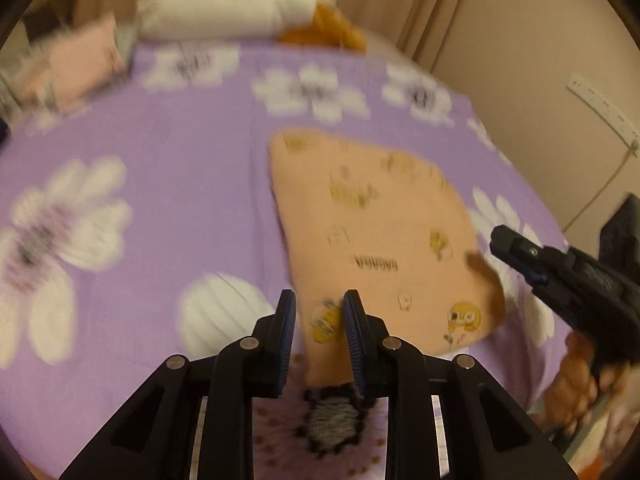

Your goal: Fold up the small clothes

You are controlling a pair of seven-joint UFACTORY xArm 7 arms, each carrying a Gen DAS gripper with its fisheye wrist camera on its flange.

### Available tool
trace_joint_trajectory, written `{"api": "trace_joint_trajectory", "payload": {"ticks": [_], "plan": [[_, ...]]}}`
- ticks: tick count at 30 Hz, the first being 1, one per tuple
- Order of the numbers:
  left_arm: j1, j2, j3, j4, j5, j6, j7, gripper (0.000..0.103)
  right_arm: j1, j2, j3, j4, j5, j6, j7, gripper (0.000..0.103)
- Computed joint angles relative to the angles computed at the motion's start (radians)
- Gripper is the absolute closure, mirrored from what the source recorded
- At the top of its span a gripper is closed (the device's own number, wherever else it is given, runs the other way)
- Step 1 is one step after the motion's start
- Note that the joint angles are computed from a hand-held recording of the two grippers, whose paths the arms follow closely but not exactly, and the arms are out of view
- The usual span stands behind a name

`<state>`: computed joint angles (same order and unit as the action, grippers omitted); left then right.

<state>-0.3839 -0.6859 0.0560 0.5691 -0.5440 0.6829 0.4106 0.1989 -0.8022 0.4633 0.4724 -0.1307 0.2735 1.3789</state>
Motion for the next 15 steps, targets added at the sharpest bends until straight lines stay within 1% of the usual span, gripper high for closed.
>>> {"api": "trace_joint_trajectory", "payload": {"ticks": [1, 2, 3, 4, 5, 6, 7, 8, 11, 12, 15], "plan": [[-0.027, 0.014, 0.027, -0.002, -0.033, 0.017, 0.021, 0.077, 0.015, 0.016, 0.002, 0.007, -0.002, -0.003, -0.012, 0.087], [-0.035, 0.024, 0.036, -0.015, -0.054, 0.026, 0.031, 0.077, 0.043, 0.042, -0.008, 0.014, 0.002, 0.004, -0.034, 0.087], [-0.028, 0.015, 0.023, -0.047, -0.058, -0.001, 0.04, 0.077, 0.056, 0.066, -0.007, 0.028, 0.007, 0.031, -0.04, 0.088], [-0.039, -0.012, 0.021, -0.083, -0.075, -0.051, 0.078, 0.077, 0.073, 0.089, -0.014, 0.047, 0.011, 0.092, -0.052, 0.088], [-0.058, -0.043, 0.026, -0.119, -0.087, -0.098, 0.128, 0.077, 0.074, 0.109, -0.008, 0.057, 0.014, 0.153, -0.065, 0.094], [-0.065, -0.074, 0.02, -0.154, -0.078, -0.134, 0.162, 0.077, 0.082, 0.116, -0.013, 0.051, 0.005, 0.172, -0.06, 0.097], [-0.071, -0.095, 0.02, -0.175, -0.07, -0.155, 0.174, 0.077, 0.097, 0.11, -0.027, 0.028, -0.016, 0.148, -0.039, 0.098], [-0.075, -0.117, 0.022, -0.194, -0.062, -0.17, 0.179, 0.077, 0.099, 0.09, -0.03, -0.003, 0.006, 0.108, -0.045, 0.098], [-0.088, -0.133, 0.051, -0.204, -0.056, -0.169, 0.159, 0.077, 0.128, 0.039, -0.051, -0.064, 0.035, 0.065, -0.022, 0.1], [-0.089, -0.131, 0.061, -0.2, -0.055, -0.157, 0.15, 0.077, 0.129, 0.029, -0.047, -0.073, 0.038, 0.063, -0.013, 0.102], [-0.096, -0.117, 0.078, -0.182, -0.051, -0.138, 0.151, 0.077, 0.123, 0.01, -0.015, -0.08, 0.033, 0.077, 0.016, 0.103]]}}
